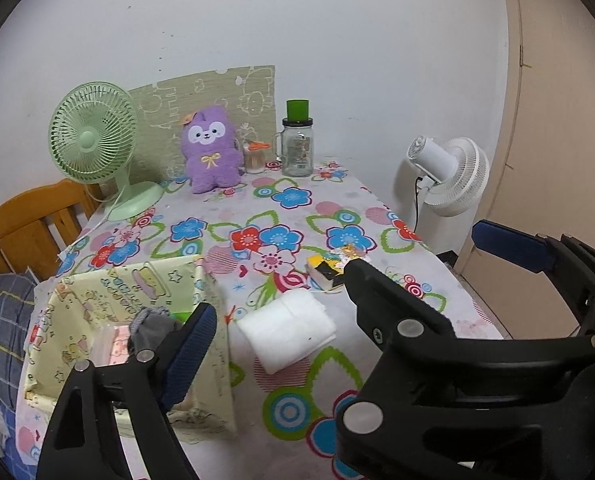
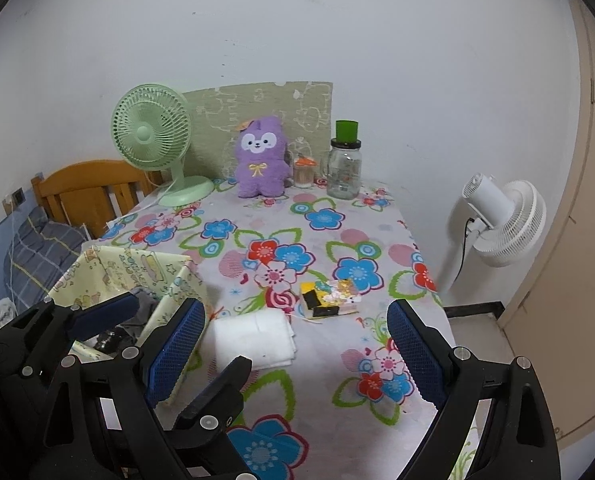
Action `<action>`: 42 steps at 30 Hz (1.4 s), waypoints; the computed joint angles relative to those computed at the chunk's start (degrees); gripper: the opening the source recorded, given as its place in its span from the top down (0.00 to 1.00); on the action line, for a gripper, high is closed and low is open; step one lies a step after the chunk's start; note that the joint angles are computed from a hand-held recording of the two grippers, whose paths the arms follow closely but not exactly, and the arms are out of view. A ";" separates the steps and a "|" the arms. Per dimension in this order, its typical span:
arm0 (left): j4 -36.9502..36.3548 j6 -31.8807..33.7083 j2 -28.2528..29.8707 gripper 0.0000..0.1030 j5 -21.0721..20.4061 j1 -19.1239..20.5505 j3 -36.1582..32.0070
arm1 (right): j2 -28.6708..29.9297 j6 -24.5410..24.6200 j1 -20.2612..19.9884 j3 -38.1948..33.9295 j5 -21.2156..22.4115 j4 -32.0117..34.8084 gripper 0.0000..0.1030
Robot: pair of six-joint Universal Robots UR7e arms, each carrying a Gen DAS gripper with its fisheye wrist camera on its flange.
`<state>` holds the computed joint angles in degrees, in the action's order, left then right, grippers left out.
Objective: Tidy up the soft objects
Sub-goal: 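Move both tools toward the white folded pad and yellow cartoon pack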
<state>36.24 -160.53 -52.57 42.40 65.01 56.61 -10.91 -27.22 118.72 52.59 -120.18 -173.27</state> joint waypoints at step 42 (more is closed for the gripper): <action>11.36 -7.79 17.54 0.16 -1.13 4.06 -20.87 | 6.22 -1.99 -6.74 -11.56 2.54 8.18 0.08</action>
<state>47.60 -168.32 -35.04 41.28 69.07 35.74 -4.69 -29.20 111.98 41.03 -117.65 -165.09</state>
